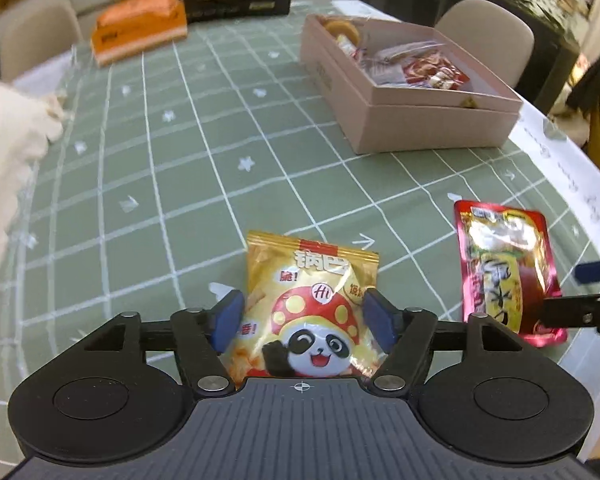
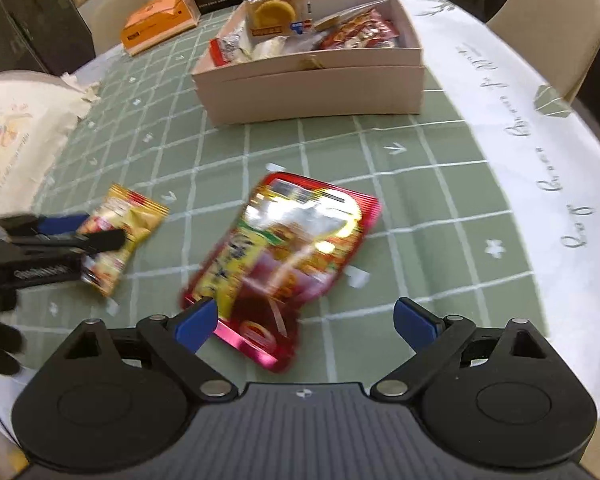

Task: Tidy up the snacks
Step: 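Lift the panda chips bag with the left gripper while the right grasps the red spicy pouch, then carry both bags over the pink box and open both grippers to drop them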

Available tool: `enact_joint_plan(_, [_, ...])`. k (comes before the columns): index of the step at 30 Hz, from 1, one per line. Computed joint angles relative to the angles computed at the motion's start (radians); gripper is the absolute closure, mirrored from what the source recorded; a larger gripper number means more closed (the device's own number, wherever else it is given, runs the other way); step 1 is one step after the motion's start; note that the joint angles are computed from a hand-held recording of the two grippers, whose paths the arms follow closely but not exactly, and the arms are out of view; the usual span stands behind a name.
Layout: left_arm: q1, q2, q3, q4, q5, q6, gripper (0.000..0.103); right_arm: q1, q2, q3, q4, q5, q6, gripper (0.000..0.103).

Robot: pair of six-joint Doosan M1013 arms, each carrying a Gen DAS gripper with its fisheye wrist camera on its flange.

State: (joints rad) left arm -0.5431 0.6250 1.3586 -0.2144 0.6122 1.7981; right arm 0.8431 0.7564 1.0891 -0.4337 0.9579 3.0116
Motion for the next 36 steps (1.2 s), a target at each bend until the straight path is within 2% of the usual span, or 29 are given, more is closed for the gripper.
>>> enact_joint_plan(3, [-0.009, 0.005, -0.007, 0.041, 0.009, -0.017, 0.026, -0.016, 0.026, -0.045, 0.035, -0.001, 0.006, 0.007])
enact_joint_plan(7, [-0.011, -0.003, 0.004, 0.048, 0.011, -0.018, 0.028, -0.031, 0.096, -0.163, 0.084, 0.108, -0.036, 0.007])
enact_joint_plan(13, [-0.013, -0.013, 0.021, 0.051, -0.004, -0.039, 0.028, -0.019, 0.195, -0.335, 0.048, 0.291, -0.195, 0.004])
enact_joint_plan(14, [-0.014, -0.012, 0.020, 0.053, -0.003, -0.041, 0.028, -0.014, 0.198, -0.336, 0.030, 0.292, -0.219, 0.004])
enact_joint_plan(16, [-0.013, -0.012, 0.018, 0.049, 0.001, -0.040, 0.028, -0.010, 0.177, -0.297, 0.027, 0.247, -0.248, 0.007])
enact_joint_plan(18, [-0.010, -0.012, 0.018, 0.041, 0.002, -0.034, 0.028, -0.008, 0.150, -0.250, 0.030, 0.203, -0.292, 0.017])
enact_joint_plan(20, [-0.010, -0.012, 0.017, 0.040, 0.003, -0.036, 0.028, -0.002, 0.129, -0.213, 0.020, 0.186, -0.315, 0.020])
enact_joint_plan(24, [-0.011, -0.015, 0.021, 0.033, 0.009, -0.043, 0.028, 0.003, 0.090, -0.147, 0.008, 0.174, -0.289, 0.029])
enact_joint_plan(28, [-0.014, -0.025, 0.038, 0.015, -0.005, -0.003, 0.030, 0.008, 0.048, -0.088, -0.025, 0.144, -0.222, 0.031])
enact_joint_plan(31, [-0.004, -0.030, 0.036, -0.104, 0.014, 0.072, 0.036, 0.011, 0.012, -0.046, -0.061, 0.110, -0.163, 0.032])
enact_joint_plan(36, [-0.002, -0.062, 0.020, -0.371, -0.035, 0.291, 0.036, 0.016, -0.050, 0.021, -0.147, 0.069, -0.063, 0.032])
